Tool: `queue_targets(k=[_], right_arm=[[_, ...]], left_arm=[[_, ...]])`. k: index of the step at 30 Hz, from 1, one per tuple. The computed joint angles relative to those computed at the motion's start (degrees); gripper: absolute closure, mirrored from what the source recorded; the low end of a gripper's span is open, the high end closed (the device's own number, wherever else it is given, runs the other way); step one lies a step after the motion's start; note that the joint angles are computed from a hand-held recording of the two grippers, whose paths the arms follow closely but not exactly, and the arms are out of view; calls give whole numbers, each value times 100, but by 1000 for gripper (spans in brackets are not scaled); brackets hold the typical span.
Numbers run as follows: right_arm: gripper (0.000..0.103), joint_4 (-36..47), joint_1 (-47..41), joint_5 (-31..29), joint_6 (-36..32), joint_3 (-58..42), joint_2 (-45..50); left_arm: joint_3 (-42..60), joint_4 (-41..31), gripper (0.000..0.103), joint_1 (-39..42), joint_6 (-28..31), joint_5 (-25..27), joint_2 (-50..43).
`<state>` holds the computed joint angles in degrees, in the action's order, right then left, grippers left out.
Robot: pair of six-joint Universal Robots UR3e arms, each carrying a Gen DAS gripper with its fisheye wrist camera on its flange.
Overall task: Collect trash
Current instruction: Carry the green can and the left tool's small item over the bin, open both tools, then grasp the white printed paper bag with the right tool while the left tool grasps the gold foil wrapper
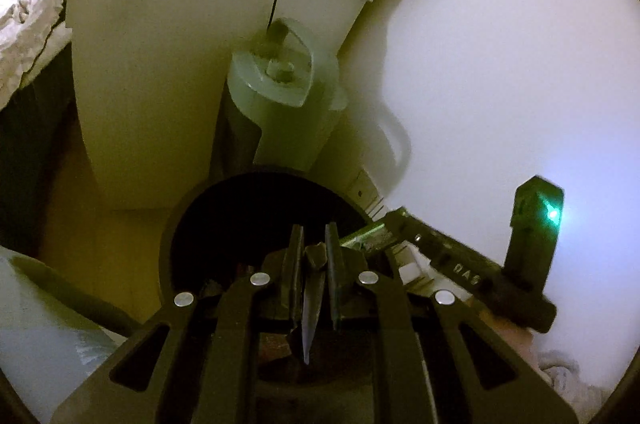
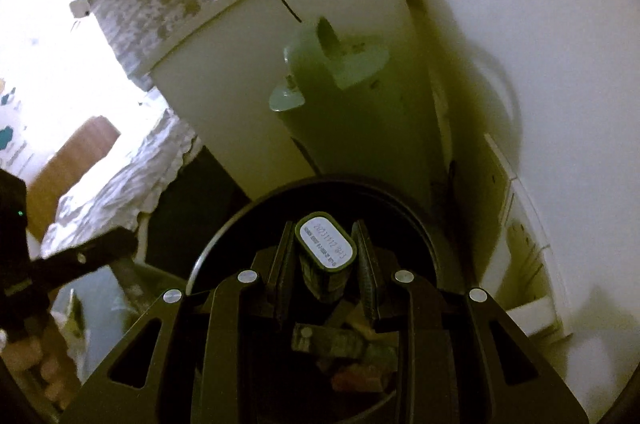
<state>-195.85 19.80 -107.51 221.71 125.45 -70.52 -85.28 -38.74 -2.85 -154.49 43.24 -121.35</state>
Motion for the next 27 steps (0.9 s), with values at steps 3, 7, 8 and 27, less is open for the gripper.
queue_targets(k=[3,7,8,27], right_arm=[[74,89,83,-91,-85,-82,10],[74,275,170,-149,-102,-214,1],[74,337,199,-183,-100,-261,-7],[34,837,750,-825,240,-751,-151]], left_arm=[[91,70,90,-97,-72,86,-142],[150,55,90,-114,-54,144,-202],[155,81,90,-120,-81,154,-210],[-1221,656,10,826,-228,13,1025]])
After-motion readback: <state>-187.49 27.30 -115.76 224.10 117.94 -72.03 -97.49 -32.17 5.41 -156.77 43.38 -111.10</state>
